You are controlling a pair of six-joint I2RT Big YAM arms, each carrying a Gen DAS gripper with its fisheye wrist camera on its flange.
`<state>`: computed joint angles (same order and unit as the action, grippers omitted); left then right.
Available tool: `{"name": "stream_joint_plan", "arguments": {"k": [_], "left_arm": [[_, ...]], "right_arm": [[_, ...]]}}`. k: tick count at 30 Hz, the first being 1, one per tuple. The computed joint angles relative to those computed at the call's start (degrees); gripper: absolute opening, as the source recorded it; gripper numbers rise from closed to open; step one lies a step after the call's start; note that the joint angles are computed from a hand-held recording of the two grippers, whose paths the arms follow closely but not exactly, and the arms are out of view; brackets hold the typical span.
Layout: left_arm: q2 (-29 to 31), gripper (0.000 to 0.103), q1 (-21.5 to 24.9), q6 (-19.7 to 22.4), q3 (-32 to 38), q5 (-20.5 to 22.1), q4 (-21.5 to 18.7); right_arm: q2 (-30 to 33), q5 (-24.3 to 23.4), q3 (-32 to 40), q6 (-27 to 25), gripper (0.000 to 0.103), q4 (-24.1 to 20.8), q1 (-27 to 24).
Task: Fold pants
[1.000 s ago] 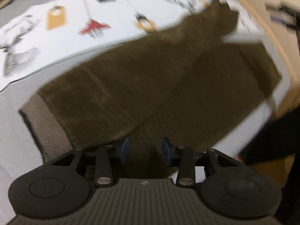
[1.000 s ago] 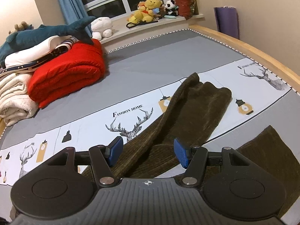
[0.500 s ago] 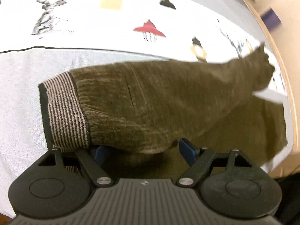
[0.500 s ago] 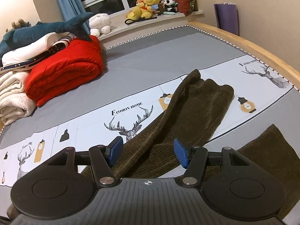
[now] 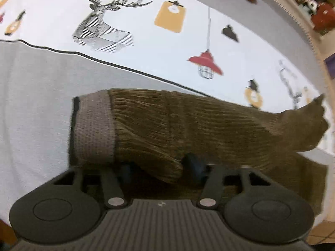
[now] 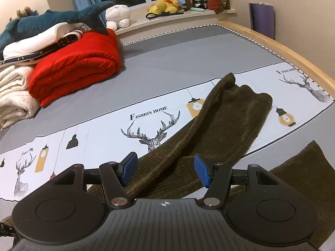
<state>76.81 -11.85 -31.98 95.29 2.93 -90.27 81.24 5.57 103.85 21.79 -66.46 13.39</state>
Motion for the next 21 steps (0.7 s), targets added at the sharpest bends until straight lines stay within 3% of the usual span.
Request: {"name": "stream_joint_plan", "arguments": {"k": [1,3,6,11,13,15,21], "left_arm": [[0.3,0.032,-0.1,0.2,0.3,-0.9,-0.5],[0.5,0.024,0.1,1.0,0.0,-1.6,-0.2],[0.8,0.019,0.1,2.2,0.1,-1.7,0.1],[0.6,0.016,0.0,3.0,0.5,-2.0,0.4],[0.5,0.016,0.1,2.9,0.6,-1.9,0.6],[0.4,0.016,0.2,2.9,0.7,-1.8,0.8],[0.4,0.015,0.7,3.7,0.8,-1.2,1.1]], "right_arm": [[0.2,0.1,0.1,0.0,0.062,0.0,0.2],[0.7,0.3,0.6,0.0,0.062,0.0,0.4],[1.6,0.6,1.3,-0.2,0.062,0.1,0.4],[3.5,1.0,2.4,-0.1,0.062,0.3,-0.9],[4.3,0.8,2.8,0.3,0.057,0.4,-1.7],[5.1,0.4,2.9,1.2,0.043,0.4,-2.7],[7.3,-1.6,2.5,7.5,0.039,2.7,-6.0]]}}
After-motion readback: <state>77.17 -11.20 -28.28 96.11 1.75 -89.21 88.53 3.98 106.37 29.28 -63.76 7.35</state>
